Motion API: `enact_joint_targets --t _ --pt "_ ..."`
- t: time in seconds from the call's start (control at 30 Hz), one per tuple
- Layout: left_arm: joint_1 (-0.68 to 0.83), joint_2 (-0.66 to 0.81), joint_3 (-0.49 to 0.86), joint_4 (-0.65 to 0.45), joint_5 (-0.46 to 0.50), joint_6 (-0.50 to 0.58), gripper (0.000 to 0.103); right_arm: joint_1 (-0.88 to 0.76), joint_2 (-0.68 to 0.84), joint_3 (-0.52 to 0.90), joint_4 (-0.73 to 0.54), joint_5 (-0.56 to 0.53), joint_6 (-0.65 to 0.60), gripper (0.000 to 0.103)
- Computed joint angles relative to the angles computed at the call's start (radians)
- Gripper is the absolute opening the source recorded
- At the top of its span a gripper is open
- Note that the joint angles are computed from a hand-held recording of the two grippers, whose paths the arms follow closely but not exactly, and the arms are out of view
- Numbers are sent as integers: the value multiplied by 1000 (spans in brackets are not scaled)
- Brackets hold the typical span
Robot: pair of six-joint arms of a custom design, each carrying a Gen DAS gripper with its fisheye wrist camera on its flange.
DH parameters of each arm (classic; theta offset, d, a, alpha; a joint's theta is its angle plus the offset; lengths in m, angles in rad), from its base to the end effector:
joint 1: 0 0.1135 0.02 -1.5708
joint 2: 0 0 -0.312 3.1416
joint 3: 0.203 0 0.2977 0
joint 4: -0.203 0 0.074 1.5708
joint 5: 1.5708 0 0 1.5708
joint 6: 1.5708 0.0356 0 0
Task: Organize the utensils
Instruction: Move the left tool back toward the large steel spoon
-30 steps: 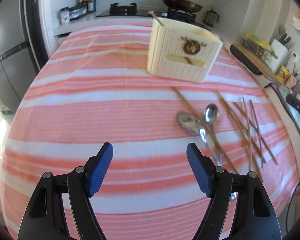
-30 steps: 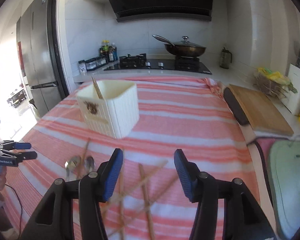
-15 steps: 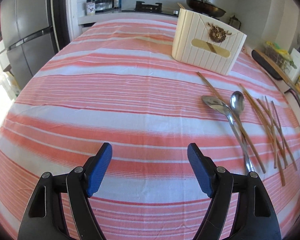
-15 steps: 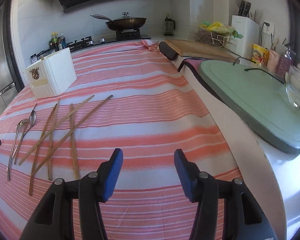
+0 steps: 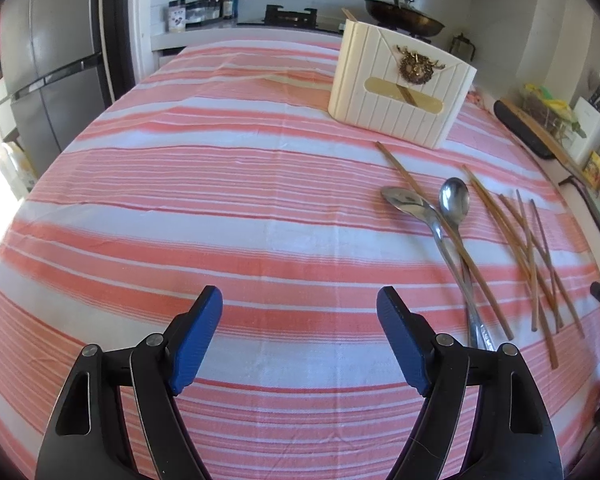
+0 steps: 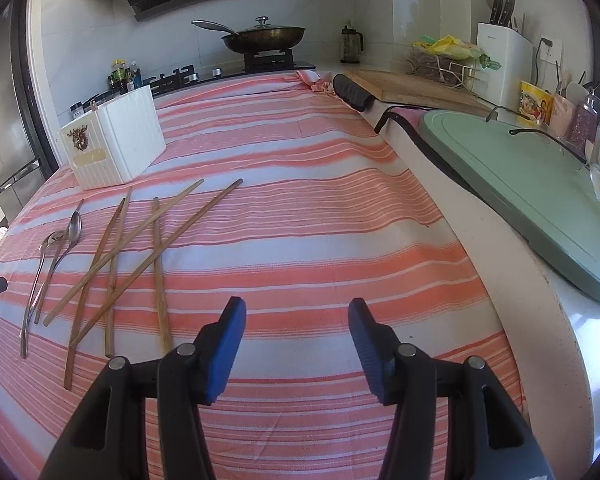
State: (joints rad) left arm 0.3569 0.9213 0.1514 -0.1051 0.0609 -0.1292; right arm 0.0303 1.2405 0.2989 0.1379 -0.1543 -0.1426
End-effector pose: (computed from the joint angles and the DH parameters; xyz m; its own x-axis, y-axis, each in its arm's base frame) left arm 0.1438 0.0513 0.1180 -0.6730 -0.3882 -0.6296 -0.4022 0.9064 -0.1289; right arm 0.2144 0.0120 0.1296 -0.6929 -0.1615 -0.7027 -0.2374 0.9713 0.0109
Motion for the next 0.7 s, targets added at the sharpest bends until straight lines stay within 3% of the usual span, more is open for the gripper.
enact_joint_targets --t 0.43,0.57,0.7 --pt "-184 -30 -1 -33 -60 -158 83 18 -9 -8 6 28 4 54" --pt "-274 42 25 15 -85 -219 84 28 1 -1 -1 37 -5 54" --pt "-411 185 72 115 -200 -269 88 40 1 -3 2 49 -10 54"
